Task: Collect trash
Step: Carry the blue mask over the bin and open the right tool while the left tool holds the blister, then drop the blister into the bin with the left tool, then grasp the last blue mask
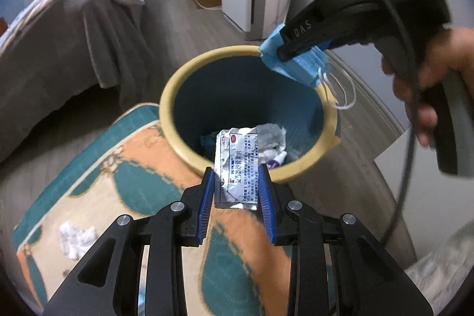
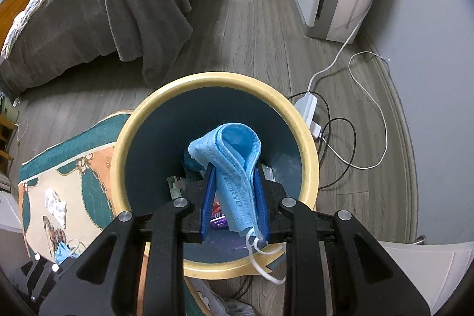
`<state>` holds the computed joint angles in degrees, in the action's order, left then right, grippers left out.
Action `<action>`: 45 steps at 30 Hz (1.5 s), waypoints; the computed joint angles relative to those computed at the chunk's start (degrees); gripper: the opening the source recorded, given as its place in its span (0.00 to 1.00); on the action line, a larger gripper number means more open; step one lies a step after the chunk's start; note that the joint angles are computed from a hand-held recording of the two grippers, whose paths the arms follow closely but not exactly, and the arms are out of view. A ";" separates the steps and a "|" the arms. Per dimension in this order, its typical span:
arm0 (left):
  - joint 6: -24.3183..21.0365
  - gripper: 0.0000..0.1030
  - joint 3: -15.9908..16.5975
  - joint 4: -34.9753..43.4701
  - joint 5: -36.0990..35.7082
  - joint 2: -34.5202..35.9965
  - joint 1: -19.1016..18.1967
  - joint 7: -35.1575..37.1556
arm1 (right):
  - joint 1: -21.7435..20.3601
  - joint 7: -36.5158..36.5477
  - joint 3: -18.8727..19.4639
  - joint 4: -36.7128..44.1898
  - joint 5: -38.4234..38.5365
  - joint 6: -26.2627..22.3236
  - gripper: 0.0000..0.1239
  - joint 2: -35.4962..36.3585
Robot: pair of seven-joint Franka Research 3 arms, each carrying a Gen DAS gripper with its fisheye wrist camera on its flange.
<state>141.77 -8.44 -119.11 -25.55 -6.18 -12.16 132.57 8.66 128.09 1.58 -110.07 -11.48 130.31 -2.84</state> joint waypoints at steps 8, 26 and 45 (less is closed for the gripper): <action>5.33 0.30 -2.35 4.08 4.37 5.31 -0.03 -1.50 | -0.19 0.37 -0.29 -0.27 -0.32 1.73 0.22 0.42; 10.21 0.90 -1.41 1.78 6.27 2.76 1.27 -7.06 | -0.18 4.29 0.21 0.83 -5.50 0.38 0.77 0.23; 2.73 0.93 8.38 -5.76 13.78 -10.47 8.23 -11.68 | 6.55 -0.57 2.79 10.03 -8.67 -2.24 0.78 4.16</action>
<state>144.50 -0.07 -124.87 -11.77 -16.65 -3.93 120.90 15.21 127.52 4.37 -100.04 -20.16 128.07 1.32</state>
